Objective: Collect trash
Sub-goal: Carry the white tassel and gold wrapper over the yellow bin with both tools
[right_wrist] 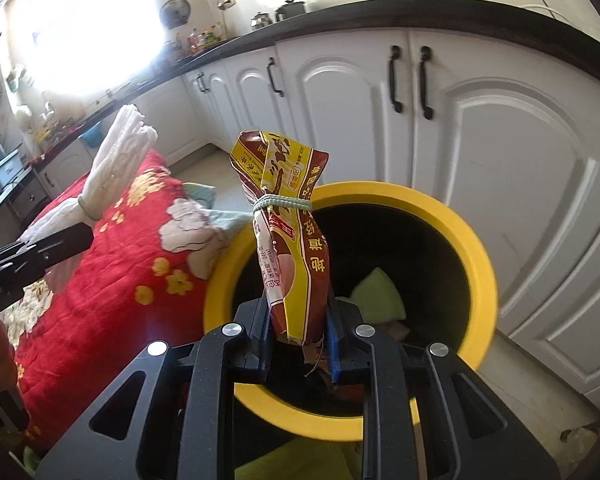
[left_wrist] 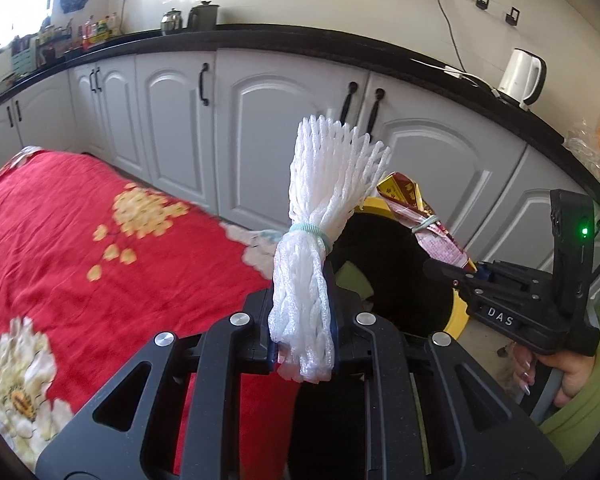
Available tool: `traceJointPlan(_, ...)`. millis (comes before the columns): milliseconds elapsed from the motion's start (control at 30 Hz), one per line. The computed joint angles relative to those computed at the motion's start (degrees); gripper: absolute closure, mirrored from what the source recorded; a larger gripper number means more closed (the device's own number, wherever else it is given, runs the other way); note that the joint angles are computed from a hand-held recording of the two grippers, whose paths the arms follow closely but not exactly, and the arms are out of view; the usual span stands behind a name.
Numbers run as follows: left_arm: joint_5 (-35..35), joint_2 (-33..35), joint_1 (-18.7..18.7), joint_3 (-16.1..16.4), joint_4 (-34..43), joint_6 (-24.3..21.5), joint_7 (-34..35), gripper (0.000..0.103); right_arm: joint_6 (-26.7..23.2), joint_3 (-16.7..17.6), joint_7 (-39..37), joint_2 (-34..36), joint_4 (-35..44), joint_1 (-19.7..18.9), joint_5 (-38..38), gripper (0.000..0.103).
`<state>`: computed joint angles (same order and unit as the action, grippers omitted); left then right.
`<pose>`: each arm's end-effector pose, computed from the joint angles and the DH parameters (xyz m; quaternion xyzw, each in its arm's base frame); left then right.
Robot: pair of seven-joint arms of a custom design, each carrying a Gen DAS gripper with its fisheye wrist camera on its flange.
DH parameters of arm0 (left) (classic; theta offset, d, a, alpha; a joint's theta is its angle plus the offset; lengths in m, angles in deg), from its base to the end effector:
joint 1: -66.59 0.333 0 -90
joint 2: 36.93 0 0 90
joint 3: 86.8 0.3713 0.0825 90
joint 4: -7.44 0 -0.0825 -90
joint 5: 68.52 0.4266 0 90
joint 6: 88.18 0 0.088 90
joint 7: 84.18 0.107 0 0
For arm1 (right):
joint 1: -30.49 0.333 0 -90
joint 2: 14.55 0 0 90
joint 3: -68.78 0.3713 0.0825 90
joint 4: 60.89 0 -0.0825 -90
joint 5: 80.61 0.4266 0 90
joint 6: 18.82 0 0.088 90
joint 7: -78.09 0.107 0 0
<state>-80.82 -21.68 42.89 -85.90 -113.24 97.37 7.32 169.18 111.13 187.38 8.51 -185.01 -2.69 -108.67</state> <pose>0.6256 -0.2411 0.4167 -0.5736 0.7040 -0.3636 0.2078 0.6395 0.1153 0.3736 -0.6997 0.5824 -0.1698 0.3774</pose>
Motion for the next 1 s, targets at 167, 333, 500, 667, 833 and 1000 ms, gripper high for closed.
traceJointPlan(167,0.5,1.8,-0.1,-0.9,2.7,-1.0,-0.3,0.091,-0.1,0.0,0.5,0.0,-0.6,-1.6,0.2,0.083)
traceJointPlan(333,1.1,3.9,0.6,-2.5,5.7,-2.5,-0.5,0.091,-0.9,1.2,0.2,0.6,-0.8,-3.7,1.0,0.083)
traceJointPlan(500,2.1,5.9,0.7,-3.2,8.3,-3.8,-1.3,0.091,-1.8,2.4,-0.9,1.3,-1.0,-5.3,2.8,0.083)
traceJointPlan(667,3.2,7.8,0.4,-3.3,10.7,-5.3,-2.3,0.091,-2.5,2.7,-2.3,1.8,-1.1,-5.6,5.2,0.083)
traceJointPlan(833,4.0,9.1,0.5,-3.5,12.2,-6.3,-3.2,0.091,-3.4,3.3,-3.9,2.1,-1.1,-5.9,7.5,0.083)
traceJointPlan(1000,5.0,10.0,0.3,-3.1,13.4,-7.5,-4.3,0.091,-4.3,3.8,-6.1,2.6,-0.8,-5.8,10.2,0.083)
